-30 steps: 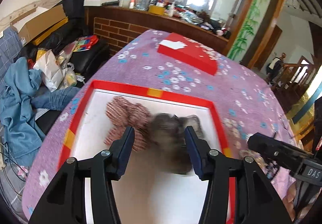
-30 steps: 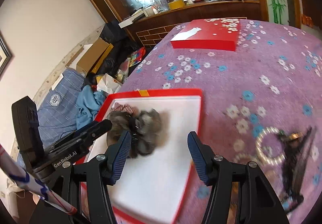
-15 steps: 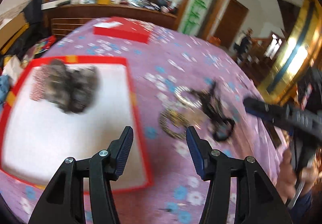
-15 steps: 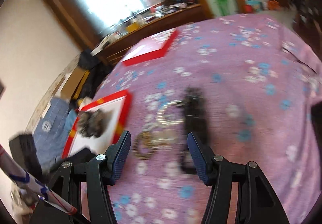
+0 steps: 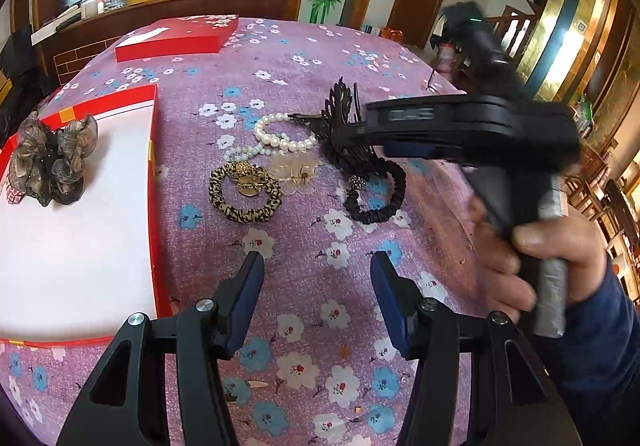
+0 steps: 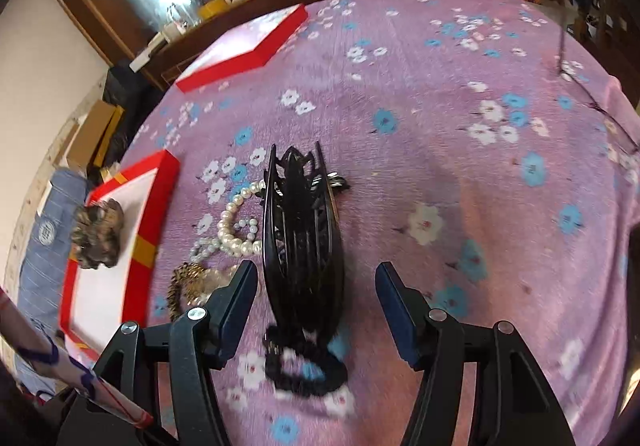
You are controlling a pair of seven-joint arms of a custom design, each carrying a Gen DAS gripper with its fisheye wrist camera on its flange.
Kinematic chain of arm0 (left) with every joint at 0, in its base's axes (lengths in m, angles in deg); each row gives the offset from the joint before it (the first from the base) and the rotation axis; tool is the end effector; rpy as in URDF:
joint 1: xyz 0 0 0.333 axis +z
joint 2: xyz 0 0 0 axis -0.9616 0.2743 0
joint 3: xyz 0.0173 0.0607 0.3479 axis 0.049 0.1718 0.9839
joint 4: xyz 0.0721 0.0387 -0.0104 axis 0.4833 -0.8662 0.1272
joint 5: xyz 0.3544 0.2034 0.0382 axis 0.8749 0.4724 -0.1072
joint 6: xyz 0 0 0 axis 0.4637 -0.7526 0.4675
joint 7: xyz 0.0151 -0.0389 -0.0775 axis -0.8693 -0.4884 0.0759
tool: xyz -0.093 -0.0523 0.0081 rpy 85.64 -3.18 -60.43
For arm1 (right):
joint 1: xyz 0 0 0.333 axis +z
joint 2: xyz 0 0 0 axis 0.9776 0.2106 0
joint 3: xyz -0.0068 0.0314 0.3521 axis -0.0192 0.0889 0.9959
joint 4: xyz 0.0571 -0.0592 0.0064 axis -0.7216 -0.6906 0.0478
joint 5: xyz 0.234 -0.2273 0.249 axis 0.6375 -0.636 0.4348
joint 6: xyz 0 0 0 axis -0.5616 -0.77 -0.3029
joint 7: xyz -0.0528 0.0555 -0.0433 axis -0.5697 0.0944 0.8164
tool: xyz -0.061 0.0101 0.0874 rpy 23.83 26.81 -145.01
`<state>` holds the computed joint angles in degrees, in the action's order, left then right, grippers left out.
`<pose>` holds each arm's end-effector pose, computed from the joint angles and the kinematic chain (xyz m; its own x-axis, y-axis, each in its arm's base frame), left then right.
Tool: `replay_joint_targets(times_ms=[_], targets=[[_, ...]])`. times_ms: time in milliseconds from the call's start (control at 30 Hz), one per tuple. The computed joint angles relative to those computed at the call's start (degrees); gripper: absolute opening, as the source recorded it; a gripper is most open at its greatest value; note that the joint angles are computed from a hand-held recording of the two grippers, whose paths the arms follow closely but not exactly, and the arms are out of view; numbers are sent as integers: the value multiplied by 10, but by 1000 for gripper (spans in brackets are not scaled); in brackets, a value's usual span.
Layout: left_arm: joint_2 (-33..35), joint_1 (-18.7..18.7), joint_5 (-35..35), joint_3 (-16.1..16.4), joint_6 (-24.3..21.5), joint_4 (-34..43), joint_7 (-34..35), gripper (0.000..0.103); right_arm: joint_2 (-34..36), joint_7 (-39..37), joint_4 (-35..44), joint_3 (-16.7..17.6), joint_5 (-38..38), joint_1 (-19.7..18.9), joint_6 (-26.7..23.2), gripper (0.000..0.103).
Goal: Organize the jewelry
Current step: 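Grasp the black claw clip with the right tool while the left grasps the beaded bracelet, then lift the claw clip with the right tool while the left tool lifts the beaded bracelet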
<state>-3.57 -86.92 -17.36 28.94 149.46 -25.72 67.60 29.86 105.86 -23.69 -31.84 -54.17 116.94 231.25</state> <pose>0.5653 -0.2914 0.4848 -0.7091 -0.6809 0.1832 -0.6223 0.4821 -0.6167 0.5760 0.4733 0.4570 -0.3236 -0.8860 -0.3321 -0.7437 0.4552 -0.4897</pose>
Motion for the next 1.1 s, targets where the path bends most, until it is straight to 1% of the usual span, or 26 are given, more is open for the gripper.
replay_joint_targets(times_ms=[33, 67, 100, 133, 167, 200, 267, 300, 367, 400, 433, 467, 533, 600, 633, 733, 833, 867, 900, 933, 967, 1033, 1100], targets=[[1, 0, 2, 1, -1, 1, 0, 55, 12, -20, 15, 5, 8, -5, -11, 65], [3, 0, 7, 1, -3, 3, -3, 55, 21, -32, 27, 5, 11, -5, -22, 63], [2, 0, 7, 0, -2, 0, -4, 55, 25, -32, 34, -2, -1, 3, -29, 57], [4, -1, 10, 0, -2, 2, -7, 55, 27, -45, 37, -2, -5, 2, -25, 46], [5, -1, 12, 0, -2, 3, -9, 55, 26, -50, 33, -2, -6, 2, -17, 46], [8, -2, 16, 0, -3, 5, -13, 55, 21, -34, 26, -11, -18, 9, -13, 46], [15, -3, 22, -1, -5, 12, -21, 56, -5, 45, -9, -43, -85, 37, 3, 46], [18, -2, 23, -2, -6, 15, -24, 56, -19, 89, -27, -54, -124, 47, 14, 46], [27, -5, 34, -5, -8, 25, -34, 56, -59, 238, -77, -92, -252, 80, 40, 46], [30, -6, 37, -7, -8, 29, -38, 56, -73, 293, -94, -100, -298, 86, 47, 46], [34, -8, 44, -8, -7, 35, -43, 56, -92, 371, -118, -115, -359, 98, 56, 46], [40, -12, 54, -10, -4, 42, -51, 56, -101, 409, -130, -111, -389, 93, 58, 46], [49, -16, 66, -16, 1, 55, -57, 56, -116, 464, -150, -106, -419, 85, 55, 46], [66, -26, 95, -17, -1, 75, -80, 55, -125, 515, -167, -99, -446, 70, 76, 46], [77, -29, 106, -18, -5, 88, -91, 55, -129, 532, -173, -95, -458, 63, 82, 46], [103, -41, 150, -17, -20, 117, -135, 54, -136, 536, -176, -74, -467, 47, 74, 46], [122, -51, 190, -17, -22, 134, -166, 43, -135, 528, -169, -51, -470, 30, 69, 46], [129, -53, 200, -17, -26, 142, -175, 35, -133, 529, -166, -45, -474, 22, 73, 46], [134, -54, 207, -19, -29, 147, -182, 30, -133, 530, -165, -38, -478, 16, 74, 46], [139, -58, 221, -17, -32, 153, -192, 17, -131, 528, -162, -31, -480, 10, 74, 46], [145, -65, 239, -12, -31, 158, -208, 10, -129, 528, -160, -25, -481, 3, 74, 46], [148, -71, 263, -10, -8, 155, -224, 9, -128, 533, -158, -12, -487, -10, 73, 46], [146, -67, 271, -17, 15, 143, -223, 7, -130, 537, -159, 2, -492, -22, 70, 46]])
